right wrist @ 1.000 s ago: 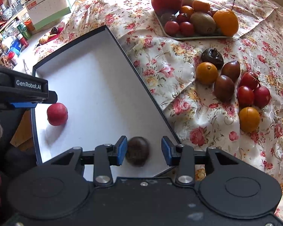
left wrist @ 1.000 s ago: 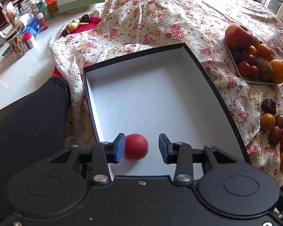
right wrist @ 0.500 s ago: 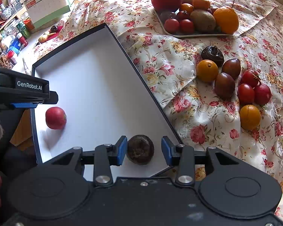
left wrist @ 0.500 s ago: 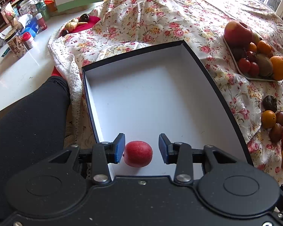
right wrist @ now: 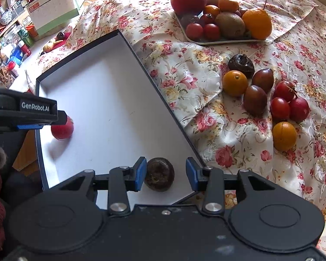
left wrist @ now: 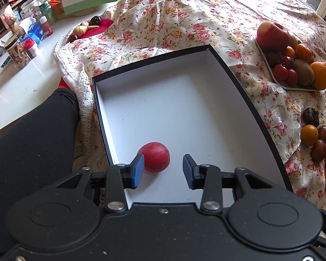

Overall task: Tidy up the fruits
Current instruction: 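Move both tools back to the loose fruits beside the tray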

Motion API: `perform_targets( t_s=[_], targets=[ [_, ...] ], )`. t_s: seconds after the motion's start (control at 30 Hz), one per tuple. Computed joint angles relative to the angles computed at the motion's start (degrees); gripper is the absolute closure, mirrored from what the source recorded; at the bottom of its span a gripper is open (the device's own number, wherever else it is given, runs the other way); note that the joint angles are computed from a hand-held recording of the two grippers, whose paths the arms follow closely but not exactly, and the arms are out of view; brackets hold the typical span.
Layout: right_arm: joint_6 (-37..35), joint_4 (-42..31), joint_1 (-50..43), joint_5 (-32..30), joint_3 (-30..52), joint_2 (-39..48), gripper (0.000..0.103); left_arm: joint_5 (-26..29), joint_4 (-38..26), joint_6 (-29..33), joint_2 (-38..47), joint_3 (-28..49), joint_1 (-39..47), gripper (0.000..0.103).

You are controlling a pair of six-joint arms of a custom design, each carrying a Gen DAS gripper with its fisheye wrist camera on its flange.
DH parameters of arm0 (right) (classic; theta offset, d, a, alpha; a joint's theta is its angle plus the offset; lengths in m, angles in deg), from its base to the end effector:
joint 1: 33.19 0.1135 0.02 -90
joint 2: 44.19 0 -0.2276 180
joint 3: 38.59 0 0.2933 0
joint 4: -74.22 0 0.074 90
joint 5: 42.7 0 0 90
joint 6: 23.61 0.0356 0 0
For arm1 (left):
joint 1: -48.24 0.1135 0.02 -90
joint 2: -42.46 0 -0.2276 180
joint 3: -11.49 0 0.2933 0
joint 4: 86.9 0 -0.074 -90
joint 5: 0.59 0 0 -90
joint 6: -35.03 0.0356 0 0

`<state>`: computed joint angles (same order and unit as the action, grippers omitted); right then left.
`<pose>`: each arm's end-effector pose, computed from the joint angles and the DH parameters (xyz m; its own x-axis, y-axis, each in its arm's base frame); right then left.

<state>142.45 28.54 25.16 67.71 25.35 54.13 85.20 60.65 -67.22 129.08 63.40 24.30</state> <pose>0.1751 0.2604 0.0673 -0.8682 0.3250 -0.3750 0.3170 0.9446 0.0848 0.2663 -0.1154 0.0728 -0.9035 0.1696 -0.3937 0.1913 0.9814 -0.0162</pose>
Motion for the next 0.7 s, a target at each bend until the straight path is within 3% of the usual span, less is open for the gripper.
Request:
perform_targets(
  t_s=[0.7],
  targets=[
    [7.0, -11.3, -8.8, 5.5, -13.5, -21.3, 0.061, 1.9, 0.3, 1.3, -1.5, -0.8, -0.8, 0.055]
  ],
)
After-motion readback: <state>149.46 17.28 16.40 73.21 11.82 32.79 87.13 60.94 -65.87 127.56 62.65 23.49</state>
